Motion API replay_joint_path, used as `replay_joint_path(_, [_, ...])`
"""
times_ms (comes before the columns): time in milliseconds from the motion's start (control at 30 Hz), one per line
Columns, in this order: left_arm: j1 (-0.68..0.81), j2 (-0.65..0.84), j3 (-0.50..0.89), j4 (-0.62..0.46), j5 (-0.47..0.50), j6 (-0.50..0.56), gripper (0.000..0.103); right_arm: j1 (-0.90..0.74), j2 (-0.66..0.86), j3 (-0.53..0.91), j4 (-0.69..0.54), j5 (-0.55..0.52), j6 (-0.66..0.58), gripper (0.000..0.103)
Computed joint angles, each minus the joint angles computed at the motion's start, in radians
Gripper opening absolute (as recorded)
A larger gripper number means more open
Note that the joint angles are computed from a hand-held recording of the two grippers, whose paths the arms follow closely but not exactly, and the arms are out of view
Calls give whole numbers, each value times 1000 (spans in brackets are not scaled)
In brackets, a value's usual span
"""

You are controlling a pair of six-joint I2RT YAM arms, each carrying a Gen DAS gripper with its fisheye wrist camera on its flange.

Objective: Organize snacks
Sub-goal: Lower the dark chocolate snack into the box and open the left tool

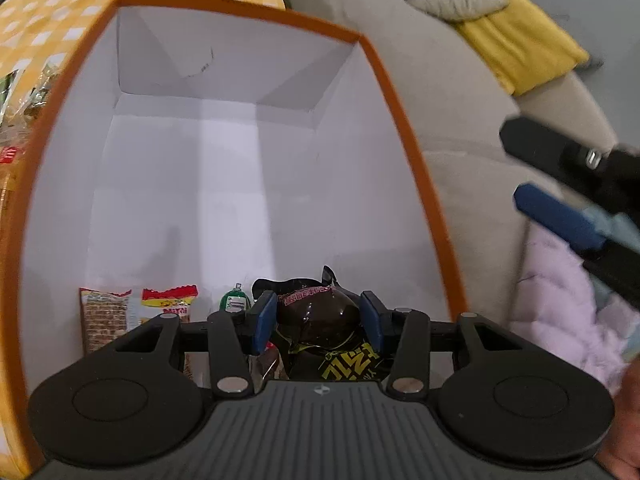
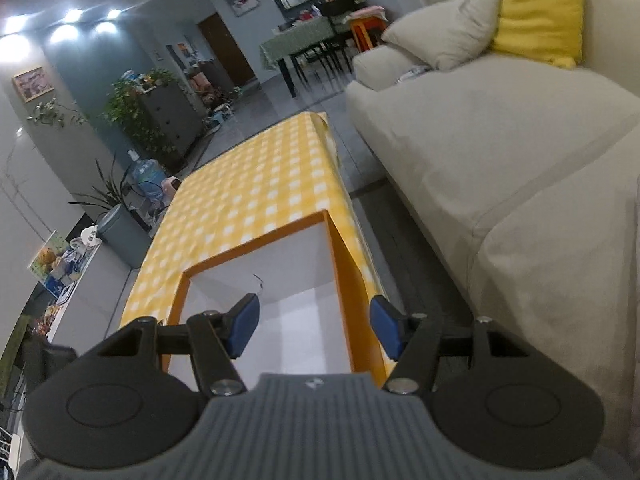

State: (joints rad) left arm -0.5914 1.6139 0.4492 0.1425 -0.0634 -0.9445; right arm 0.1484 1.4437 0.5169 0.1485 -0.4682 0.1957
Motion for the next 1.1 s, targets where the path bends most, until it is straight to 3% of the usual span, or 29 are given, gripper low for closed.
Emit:
replay_joint_path(233, [-35,104,82,-14,-34,-8,52,-22,26,12,-9,-26,10,60])
replay_joint_path(300, [-24,116,92,-8,-4,7,63,-27,19,8,-8,-36,21,60])
replay_joint_path(367, [-21,100,81,-5,11,11,70,-36,18,4,-7,-52,25,60])
replay_joint_path(533, [-3,-13,38,-69,31,5,70,-36,-7,-3,-26,-61,24,60])
replay_joint_path(700, [-35,-169,32,-226,-65,20,72,-35,-32,11,-99,-87,-86,62])
replay_joint_path(833, [-60,-276,42,-365,-145,0,72,-1,-75,42,-235,-71,-205,68])
replay_joint_path(1000, [-106,-370,84,-570,-269,-11,72,65,-111,73,-340,-15,-239,80])
replay_joint_path(1100, [-111,-441,85,-647,-297,-20,72,97,-121,88,-386,27,-239,84])
